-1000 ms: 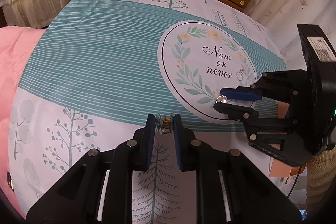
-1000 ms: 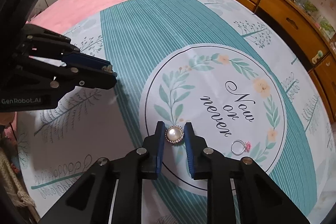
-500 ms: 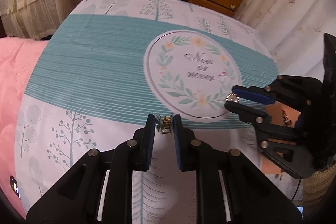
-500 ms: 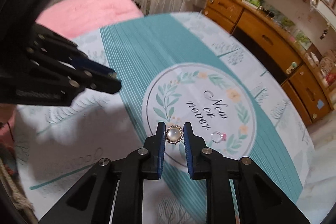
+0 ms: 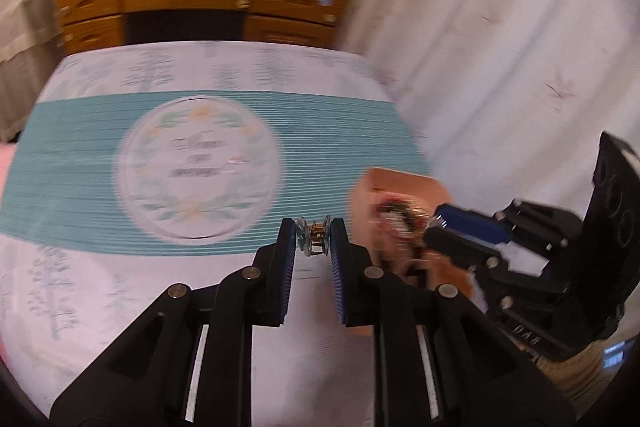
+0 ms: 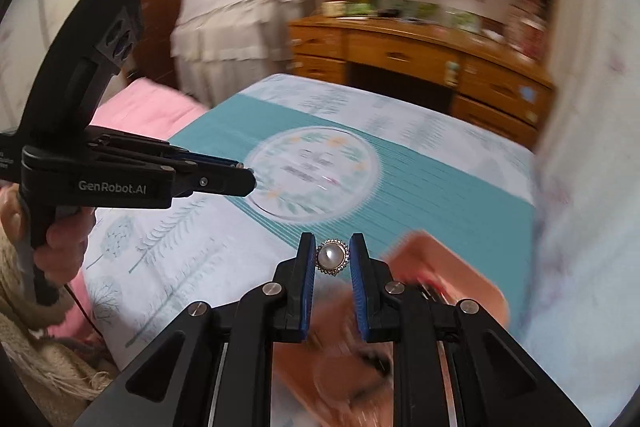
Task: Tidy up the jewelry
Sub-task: 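Carry both earrings into the peach tray and open both grippers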
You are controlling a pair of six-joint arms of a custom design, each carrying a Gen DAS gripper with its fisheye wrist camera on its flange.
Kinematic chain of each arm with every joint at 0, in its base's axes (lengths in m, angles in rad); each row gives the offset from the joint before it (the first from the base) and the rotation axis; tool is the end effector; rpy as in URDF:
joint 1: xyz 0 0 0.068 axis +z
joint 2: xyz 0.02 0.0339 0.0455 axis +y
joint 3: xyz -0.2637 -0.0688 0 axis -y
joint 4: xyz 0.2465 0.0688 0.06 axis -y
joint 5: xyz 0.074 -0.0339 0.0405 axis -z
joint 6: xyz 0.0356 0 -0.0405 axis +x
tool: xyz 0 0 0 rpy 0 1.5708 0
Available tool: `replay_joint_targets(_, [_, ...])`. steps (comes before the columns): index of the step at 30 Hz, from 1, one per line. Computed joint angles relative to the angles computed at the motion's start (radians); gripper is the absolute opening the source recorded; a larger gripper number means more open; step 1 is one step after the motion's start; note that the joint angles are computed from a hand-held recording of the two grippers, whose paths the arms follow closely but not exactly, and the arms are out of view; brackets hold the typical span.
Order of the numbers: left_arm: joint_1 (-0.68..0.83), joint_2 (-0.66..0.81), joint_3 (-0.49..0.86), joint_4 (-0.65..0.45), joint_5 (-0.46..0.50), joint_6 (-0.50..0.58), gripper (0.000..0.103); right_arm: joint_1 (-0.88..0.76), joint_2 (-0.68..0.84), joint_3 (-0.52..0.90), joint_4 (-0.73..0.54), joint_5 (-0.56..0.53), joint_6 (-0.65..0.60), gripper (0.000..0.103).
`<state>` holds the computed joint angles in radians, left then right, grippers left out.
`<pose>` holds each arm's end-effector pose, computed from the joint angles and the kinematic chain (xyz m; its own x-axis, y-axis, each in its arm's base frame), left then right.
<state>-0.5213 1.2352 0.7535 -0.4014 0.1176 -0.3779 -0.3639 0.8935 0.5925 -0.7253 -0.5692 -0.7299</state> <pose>0.2137 -0.1275 0.2170 -0.8291 0.0536 -0.5565 0.2725 0.9079 -0.3185 0.1580 -0.0397 0.2143 -0.6217 -0.3643 -0.6934 -0.5040 0.8637 -0.0018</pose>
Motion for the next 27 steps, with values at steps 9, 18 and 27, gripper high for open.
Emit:
replay_joint_targets(9, [-0.264,0.314,0.146,0.113,-0.069,-0.148,0.015,-0.573,0.069,-0.062,-0.107,-0.151,-0.355,0.017])
replay_joint_targets(18, [-0.336,0.484,0.233,0.131,-0.154,-0.184,0.015,-0.652,0.113,-0.171,0.008,-0.15,-0.45,0.022])
replay_joint_targets(27, [-0.322,0.453,0.184,0.147,-0.133,-0.203,0.043,-0.646,0.085,-0.184,-0.013,-0.193,-0.441,0.041])
